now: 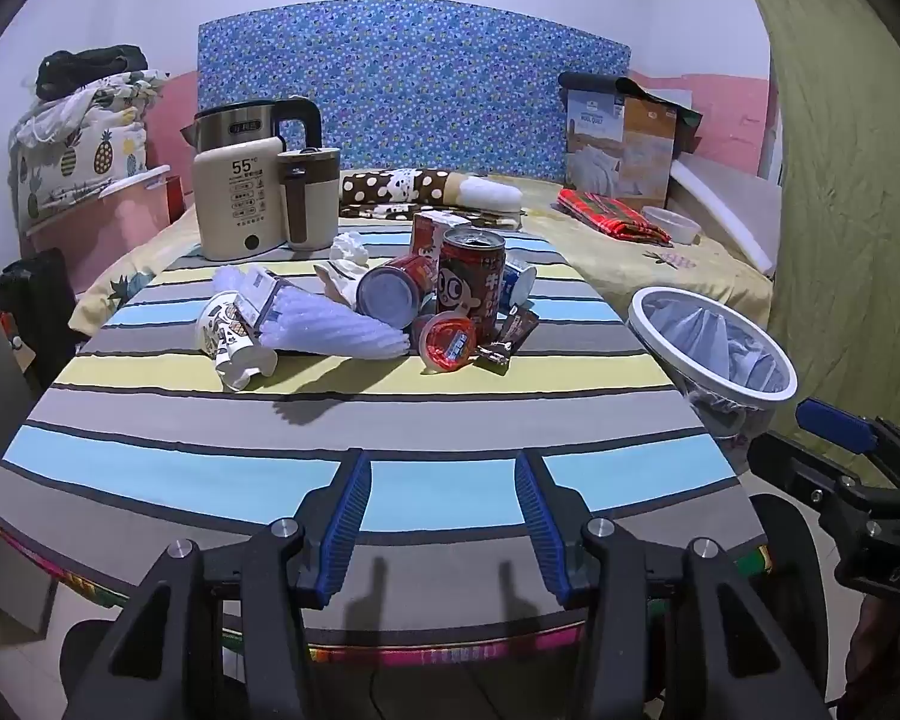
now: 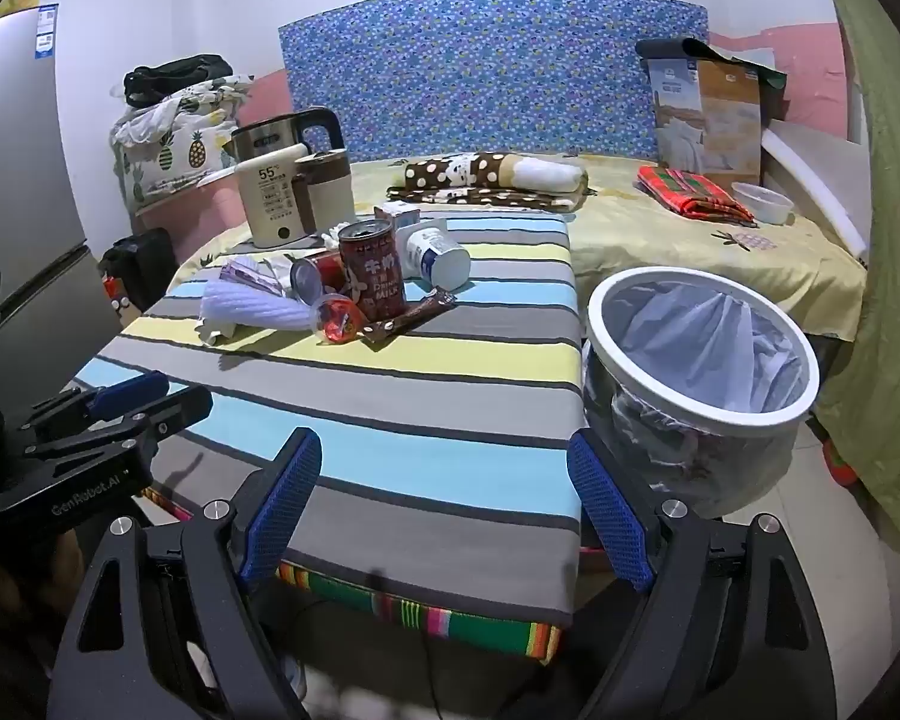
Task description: Collect trash
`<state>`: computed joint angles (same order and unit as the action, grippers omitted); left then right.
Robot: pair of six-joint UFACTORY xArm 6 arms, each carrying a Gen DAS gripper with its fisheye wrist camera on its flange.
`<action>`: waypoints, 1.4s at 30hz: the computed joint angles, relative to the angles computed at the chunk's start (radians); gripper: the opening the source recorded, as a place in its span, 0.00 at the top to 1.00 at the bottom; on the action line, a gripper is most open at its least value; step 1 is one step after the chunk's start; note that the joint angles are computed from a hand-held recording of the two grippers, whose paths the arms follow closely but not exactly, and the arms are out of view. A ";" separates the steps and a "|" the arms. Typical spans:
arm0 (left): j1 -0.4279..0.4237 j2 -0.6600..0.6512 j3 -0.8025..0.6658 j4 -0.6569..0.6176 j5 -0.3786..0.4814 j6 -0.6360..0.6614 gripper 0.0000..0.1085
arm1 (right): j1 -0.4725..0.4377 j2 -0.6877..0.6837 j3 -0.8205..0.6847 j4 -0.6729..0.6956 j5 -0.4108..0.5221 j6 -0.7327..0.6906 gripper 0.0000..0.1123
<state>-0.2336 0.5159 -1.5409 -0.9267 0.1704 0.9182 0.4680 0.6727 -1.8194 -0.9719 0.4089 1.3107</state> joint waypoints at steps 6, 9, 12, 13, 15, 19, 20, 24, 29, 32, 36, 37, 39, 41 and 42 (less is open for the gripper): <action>0.000 0.007 -0.002 -0.031 -0.006 0.035 0.54 | 0.002 -0.002 -0.001 0.008 0.006 -0.008 0.24; 0.000 -0.006 0.010 -0.037 -0.010 0.042 0.54 | 0.001 -0.002 -0.002 0.009 0.007 -0.011 0.24; 0.001 -0.006 0.006 -0.030 -0.006 0.032 0.54 | 0.000 0.001 -0.007 0.011 0.006 -0.013 0.24; 0.000 -0.005 0.005 -0.017 -0.006 0.022 0.54 | 0.002 0.001 -0.007 0.007 0.008 -0.012 0.24; -0.003 -0.005 0.007 -0.022 -0.015 0.025 0.54 | 0.000 -0.009 0.006 0.006 0.005 -0.011 0.24; -0.002 -0.015 0.015 -0.009 -0.010 0.012 0.54 | 0.001 -0.010 0.006 0.003 0.008 -0.009 0.24; -0.002 -0.016 0.015 -0.009 -0.010 0.014 0.54 | 0.002 -0.009 0.005 0.000 0.009 -0.006 0.24; -0.002 -0.020 0.019 0.003 -0.010 0.000 0.54 | -0.001 -0.012 0.007 0.001 0.006 -0.007 0.24; -0.003 -0.020 0.020 0.009 -0.012 -0.006 0.54 | -0.001 -0.014 0.010 -0.002 0.005 -0.005 0.24; -0.003 -0.023 0.021 0.006 -0.009 -0.002 0.54 | -0.002 -0.017 0.012 -0.006 0.004 -0.002 0.24; -0.004 -0.026 0.023 0.008 -0.008 -0.003 0.54 | -0.002 -0.016 0.009 0.003 0.009 -0.010 0.24; -0.004 -0.028 0.024 0.011 -0.009 -0.006 0.54 | -0.001 -0.015 0.008 0.003 0.010 -0.011 0.24; -0.004 -0.027 0.024 0.016 -0.008 -0.012 0.54 | -0.001 -0.015 0.007 0.002 0.010 -0.010 0.24; -0.004 -0.028 0.025 0.018 -0.008 -0.013 0.54 | -0.001 -0.015 0.008 0.001 0.009 -0.008 0.24; -0.004 -0.026 0.024 0.016 -0.009 -0.012 0.54 | -0.002 -0.017 0.010 0.002 0.008 -0.010 0.24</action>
